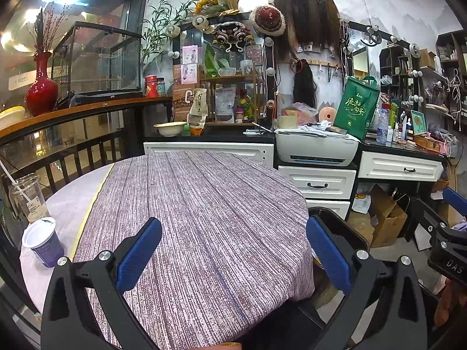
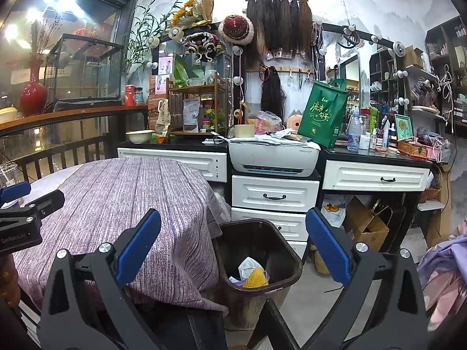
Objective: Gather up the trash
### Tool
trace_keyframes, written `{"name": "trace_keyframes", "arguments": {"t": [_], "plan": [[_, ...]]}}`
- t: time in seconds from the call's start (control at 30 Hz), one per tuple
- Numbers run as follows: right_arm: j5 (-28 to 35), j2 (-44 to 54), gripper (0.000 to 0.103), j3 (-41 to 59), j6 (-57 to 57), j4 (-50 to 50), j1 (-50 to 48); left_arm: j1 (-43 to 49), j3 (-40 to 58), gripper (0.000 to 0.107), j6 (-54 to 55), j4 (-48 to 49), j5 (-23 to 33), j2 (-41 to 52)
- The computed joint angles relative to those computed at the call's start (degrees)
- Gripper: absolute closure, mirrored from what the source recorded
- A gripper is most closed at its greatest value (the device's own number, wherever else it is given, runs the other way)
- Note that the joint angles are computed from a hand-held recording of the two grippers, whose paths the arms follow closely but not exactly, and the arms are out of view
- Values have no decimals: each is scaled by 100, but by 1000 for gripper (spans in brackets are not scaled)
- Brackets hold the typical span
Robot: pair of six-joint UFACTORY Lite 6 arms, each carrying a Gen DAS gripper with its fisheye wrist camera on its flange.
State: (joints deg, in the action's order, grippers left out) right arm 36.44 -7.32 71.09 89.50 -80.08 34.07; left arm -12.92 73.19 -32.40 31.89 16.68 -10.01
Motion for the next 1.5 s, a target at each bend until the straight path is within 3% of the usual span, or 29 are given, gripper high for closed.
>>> {"name": "trace_keyframes", "arguments": {"t": [1.1, 1.5], "plan": [[9, 87, 5, 53, 25, 2, 19, 11, 143, 9, 227, -255, 98, 12], [5, 88, 5, 51, 40, -12, 19, -86, 140, 9, -226, 254, 99, 73]]}}
